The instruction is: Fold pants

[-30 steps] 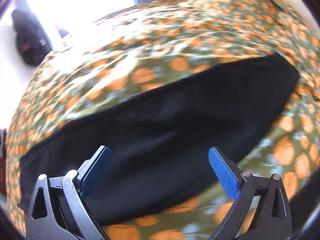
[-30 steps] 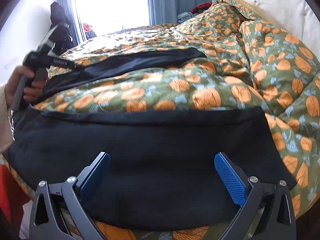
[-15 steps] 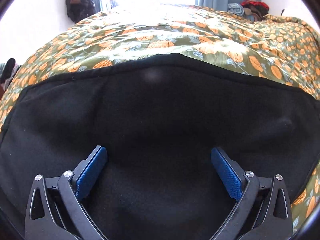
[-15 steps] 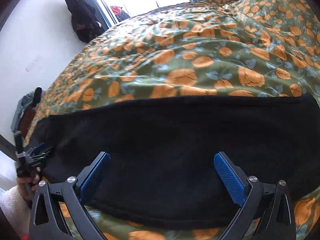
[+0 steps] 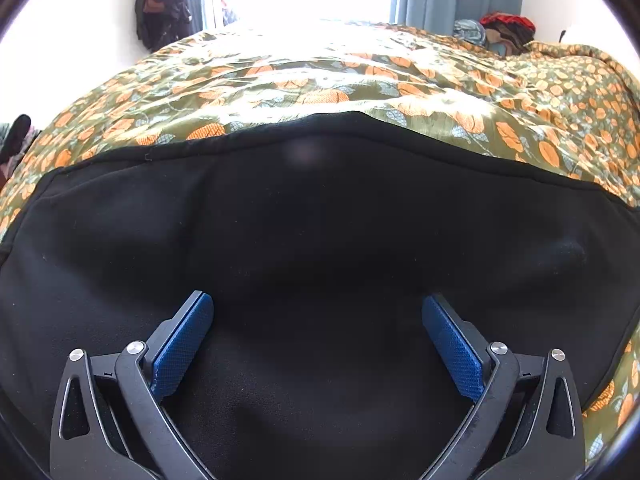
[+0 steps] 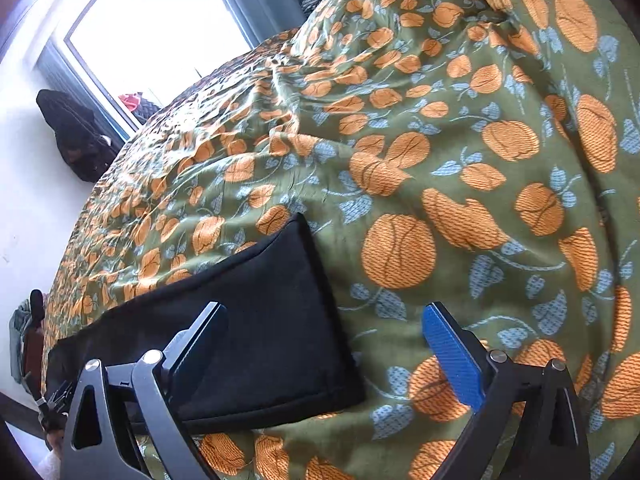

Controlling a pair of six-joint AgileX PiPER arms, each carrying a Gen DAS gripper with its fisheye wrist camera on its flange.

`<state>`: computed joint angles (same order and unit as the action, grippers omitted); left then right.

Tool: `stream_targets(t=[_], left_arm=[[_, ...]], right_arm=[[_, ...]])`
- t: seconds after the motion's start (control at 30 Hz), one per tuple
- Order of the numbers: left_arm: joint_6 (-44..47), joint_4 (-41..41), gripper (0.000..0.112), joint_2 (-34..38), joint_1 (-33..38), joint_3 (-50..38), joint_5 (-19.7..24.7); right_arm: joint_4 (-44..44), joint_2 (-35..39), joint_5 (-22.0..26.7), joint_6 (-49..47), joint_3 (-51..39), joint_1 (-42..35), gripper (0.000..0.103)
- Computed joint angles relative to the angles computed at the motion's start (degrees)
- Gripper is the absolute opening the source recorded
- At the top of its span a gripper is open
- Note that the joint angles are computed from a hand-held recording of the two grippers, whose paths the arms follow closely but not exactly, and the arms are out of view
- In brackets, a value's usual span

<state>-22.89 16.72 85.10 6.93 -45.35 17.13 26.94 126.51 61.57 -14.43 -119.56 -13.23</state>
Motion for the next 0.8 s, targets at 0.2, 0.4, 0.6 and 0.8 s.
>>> stream_targets(t=[0.2, 0.4, 0.6, 0.8], left_arm=[[1.74, -1.89, 0.103, 0.65, 0.61, 0.04, -1.07], [2.01, -2.09, 0.103, 0.67, 0.65, 0.01, -1.01], [-1.45, 1.64, 0.103, 1.61, -0.43, -1.75, 1.56], [-4.81, 5.43, 0.103, 3.34, -3.92, -8.55, 14.17]], right_arm=[[-6.41, -11.57, -8.76, -8.59, 14.81, 5.39, 0.005], [1.79, -45.41, -7.80, -36.78, 44.96, 7.77, 0.005], [1.31, -75.30, 2.80, -43.13, 73.37, -11.50, 0.005], [-1.02, -85.81, -0.37, -45.18, 84.80, -39.47, 0.058]])
